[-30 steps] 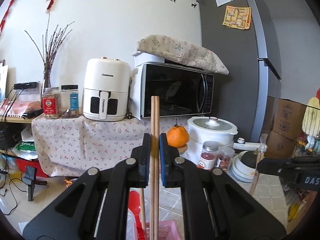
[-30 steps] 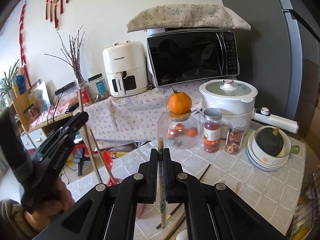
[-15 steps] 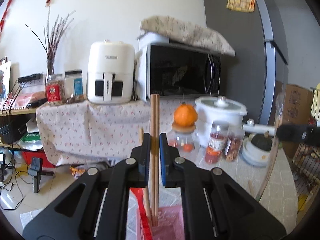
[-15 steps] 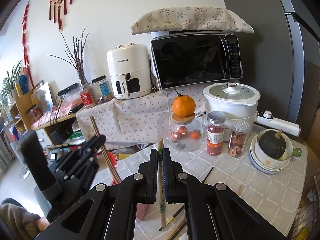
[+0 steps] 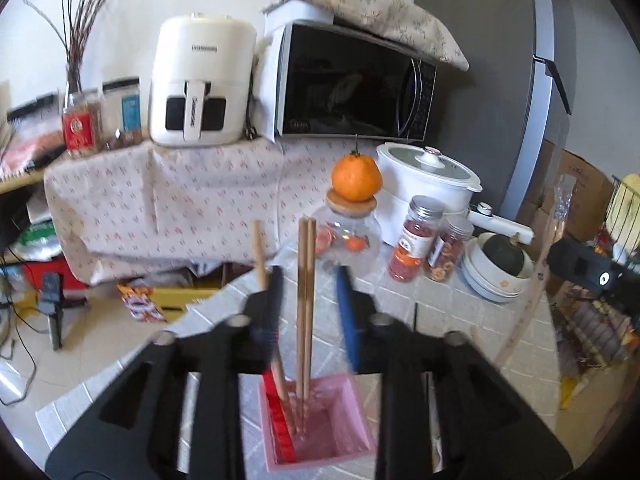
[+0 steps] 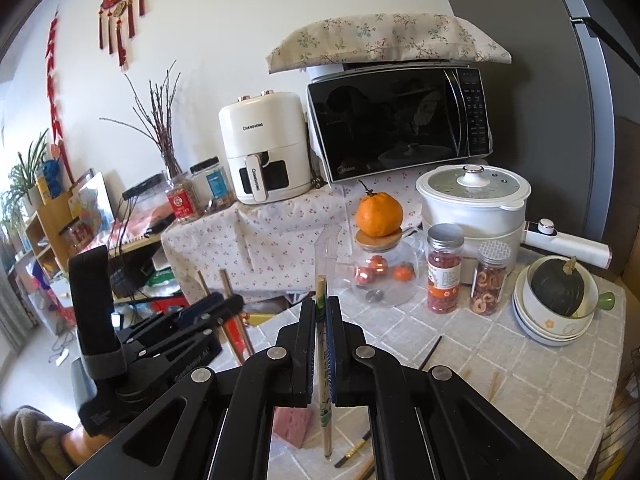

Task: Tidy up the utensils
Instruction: 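Drop the chopsticks into the pink holder with the left tool while the right tool inserts its chopstick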

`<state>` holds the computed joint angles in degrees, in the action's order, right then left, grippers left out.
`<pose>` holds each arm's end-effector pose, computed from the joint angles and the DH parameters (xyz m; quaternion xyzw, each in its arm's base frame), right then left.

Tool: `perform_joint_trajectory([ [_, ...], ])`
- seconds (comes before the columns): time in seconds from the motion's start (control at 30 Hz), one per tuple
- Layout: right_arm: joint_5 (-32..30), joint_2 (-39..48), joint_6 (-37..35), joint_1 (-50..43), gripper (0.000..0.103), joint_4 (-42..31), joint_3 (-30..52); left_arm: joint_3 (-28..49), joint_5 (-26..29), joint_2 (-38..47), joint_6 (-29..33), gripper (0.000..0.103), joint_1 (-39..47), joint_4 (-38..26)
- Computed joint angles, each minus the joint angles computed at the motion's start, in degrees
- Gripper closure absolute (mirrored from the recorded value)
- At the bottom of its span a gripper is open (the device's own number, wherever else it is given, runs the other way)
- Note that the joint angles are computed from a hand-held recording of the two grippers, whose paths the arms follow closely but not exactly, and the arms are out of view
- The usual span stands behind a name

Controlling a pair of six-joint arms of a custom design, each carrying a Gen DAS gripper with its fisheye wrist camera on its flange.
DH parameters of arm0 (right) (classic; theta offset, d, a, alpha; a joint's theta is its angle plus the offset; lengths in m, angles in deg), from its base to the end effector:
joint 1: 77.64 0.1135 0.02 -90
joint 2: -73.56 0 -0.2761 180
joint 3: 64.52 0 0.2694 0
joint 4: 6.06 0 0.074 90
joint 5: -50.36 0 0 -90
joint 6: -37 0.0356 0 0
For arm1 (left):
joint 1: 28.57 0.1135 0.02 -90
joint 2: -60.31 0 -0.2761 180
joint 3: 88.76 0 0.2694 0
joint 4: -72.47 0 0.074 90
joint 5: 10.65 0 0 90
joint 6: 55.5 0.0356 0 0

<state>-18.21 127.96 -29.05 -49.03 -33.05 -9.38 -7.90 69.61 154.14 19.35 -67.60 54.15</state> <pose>0.2035 0.0962 0.2941 0.0642 0.8377 0.0882 0.5351 0.3100 -0.2436 0.2719 0.1390 0.8583 -0.1566 0.4686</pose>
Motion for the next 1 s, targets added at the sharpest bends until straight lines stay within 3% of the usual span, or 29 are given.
perform_joint_trajectory([
  [0.2, 1.75, 0.52, 1.88, 1.10, 0.098, 3.45, -0.27, 0.60, 3.88, -3.97, -2.46, 0.067, 1.08, -3.68],
  [0.4, 4.01, 0.82, 3.49, 2.42, 0.098, 8.49, -0.86, 2.43, 3.56, -8.68, -2.62, 0.053, 1.70, -9.90],
  [0.5, 6.32, 1.54, 3.85, 4.12, 0.098, 11.68, -1.18, 7.29, 2.72, -7.09, -4.97, 0.052, 3.60, -20.55],
  [0.6, 7.81, 2.88, 3.75, 5.72, 0.098, 14.61, -1.01, 10.88, 6.57, -4.33, -8.45, 0.051, 7.03, -29.11],
  [0.8, 7.13, 8.62, 2.92, 6.50, 0.098, 17.45, 0.60, 10.47, 11.33, -2.38, -11.30, 0.051, 10.80, -33.41],
  [1.0, 6.39, 15.66, 2.48, 6.71, 0.098, 15.11, 3.48, 9.92, 13.60, -2.89, -11.85, 0.051, 11.54, -34.41],
])
